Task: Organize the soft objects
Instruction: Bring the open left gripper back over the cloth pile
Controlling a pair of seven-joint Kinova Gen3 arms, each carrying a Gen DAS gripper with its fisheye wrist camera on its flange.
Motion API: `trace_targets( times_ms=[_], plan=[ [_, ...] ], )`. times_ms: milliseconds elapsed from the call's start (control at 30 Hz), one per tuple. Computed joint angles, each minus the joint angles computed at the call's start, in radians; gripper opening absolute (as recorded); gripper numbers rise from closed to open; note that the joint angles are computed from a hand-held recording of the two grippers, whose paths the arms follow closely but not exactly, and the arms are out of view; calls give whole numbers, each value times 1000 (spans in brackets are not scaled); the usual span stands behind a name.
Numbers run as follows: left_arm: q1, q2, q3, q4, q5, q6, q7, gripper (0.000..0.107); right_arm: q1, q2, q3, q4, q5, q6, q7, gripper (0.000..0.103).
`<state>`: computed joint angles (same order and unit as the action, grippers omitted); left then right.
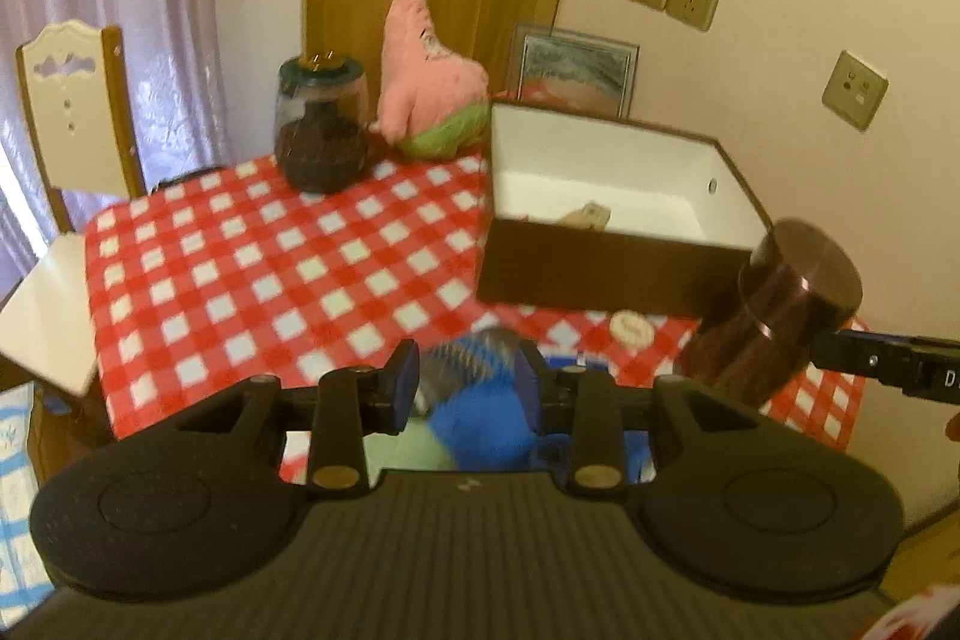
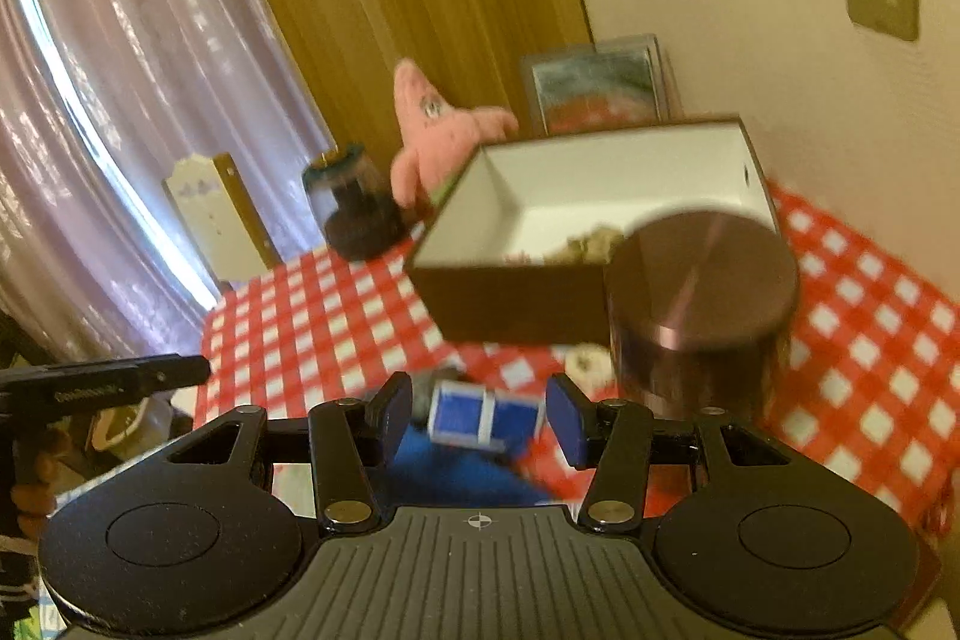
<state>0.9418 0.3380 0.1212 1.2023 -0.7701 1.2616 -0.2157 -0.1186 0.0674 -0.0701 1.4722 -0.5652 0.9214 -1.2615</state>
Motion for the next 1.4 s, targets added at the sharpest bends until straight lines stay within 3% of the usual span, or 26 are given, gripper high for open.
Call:
trace_targets(
  times_ms=[267,600,1067,1400],
  plan=[
    [23,-66,49,140,8,-4,87,32,-43,-96,-2,148,68,-13,-67,50],
    [30,-107,113,252,2,-24,146,32,-117,-137,-22,238,151,-23,-142,50],
    [23,-89,125,326,19,-161,132,31,-171,-96,-45,302,178,-68,-165,50],
    [12,-65,97,342,50,-227,100,30,-167,-45,-50,279,156,-71,-117,50]
  ],
)
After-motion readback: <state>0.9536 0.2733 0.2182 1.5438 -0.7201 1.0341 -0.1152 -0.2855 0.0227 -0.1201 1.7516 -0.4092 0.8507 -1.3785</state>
